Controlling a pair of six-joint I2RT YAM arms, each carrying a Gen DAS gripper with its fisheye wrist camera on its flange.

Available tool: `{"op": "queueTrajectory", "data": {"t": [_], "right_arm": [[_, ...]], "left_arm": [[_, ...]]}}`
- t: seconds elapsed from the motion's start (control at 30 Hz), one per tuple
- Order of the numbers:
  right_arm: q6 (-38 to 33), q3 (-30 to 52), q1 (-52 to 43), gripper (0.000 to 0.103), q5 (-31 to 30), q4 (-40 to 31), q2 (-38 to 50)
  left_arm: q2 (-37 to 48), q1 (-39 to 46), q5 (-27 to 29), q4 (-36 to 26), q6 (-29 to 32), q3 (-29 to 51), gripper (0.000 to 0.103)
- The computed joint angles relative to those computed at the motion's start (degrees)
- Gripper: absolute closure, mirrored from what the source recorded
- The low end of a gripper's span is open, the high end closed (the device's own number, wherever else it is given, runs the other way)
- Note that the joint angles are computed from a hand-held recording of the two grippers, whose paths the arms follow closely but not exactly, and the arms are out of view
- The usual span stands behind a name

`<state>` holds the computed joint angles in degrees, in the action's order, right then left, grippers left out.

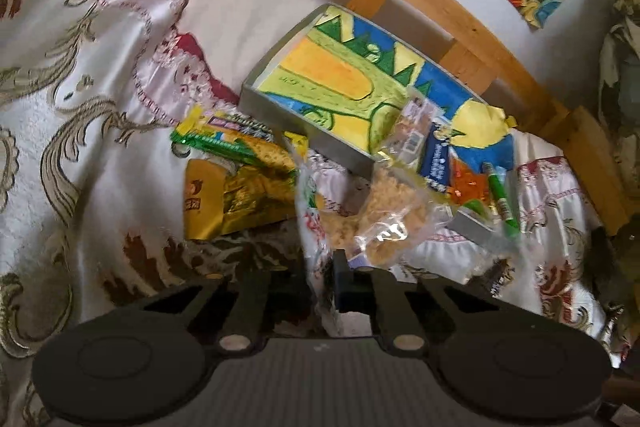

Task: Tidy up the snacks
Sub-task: 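Lift the seaweed bag with the left tool while the right tool grasps the dark strip snack, then carry both held snacks over the tray and open both tools to drop them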

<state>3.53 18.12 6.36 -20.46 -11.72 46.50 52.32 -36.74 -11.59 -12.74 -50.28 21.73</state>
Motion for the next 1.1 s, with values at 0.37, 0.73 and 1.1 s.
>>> {"op": "queueTrajectory", "data": {"t": [0.37,0.73,1.1], "right_arm": [[0.0,0.6,-2.5,0.089,-2.7,-1.9,-4.6],[1.4,4.4,-10.9,0.089,-8.7,11.4,5.2],[8.0,11.4,-17.5,0.089,-12.2,29.1,25.7]], "left_arm": [[-5.6,-2.2,-0.7,-12.3,-0.3,6.5,0.097],[9.6,-2.9,-4.4,-6.6,7.5,20.8,0.097],[33.9,-1.6,-3.5,0.8,14.3,38.6,0.097]]}}
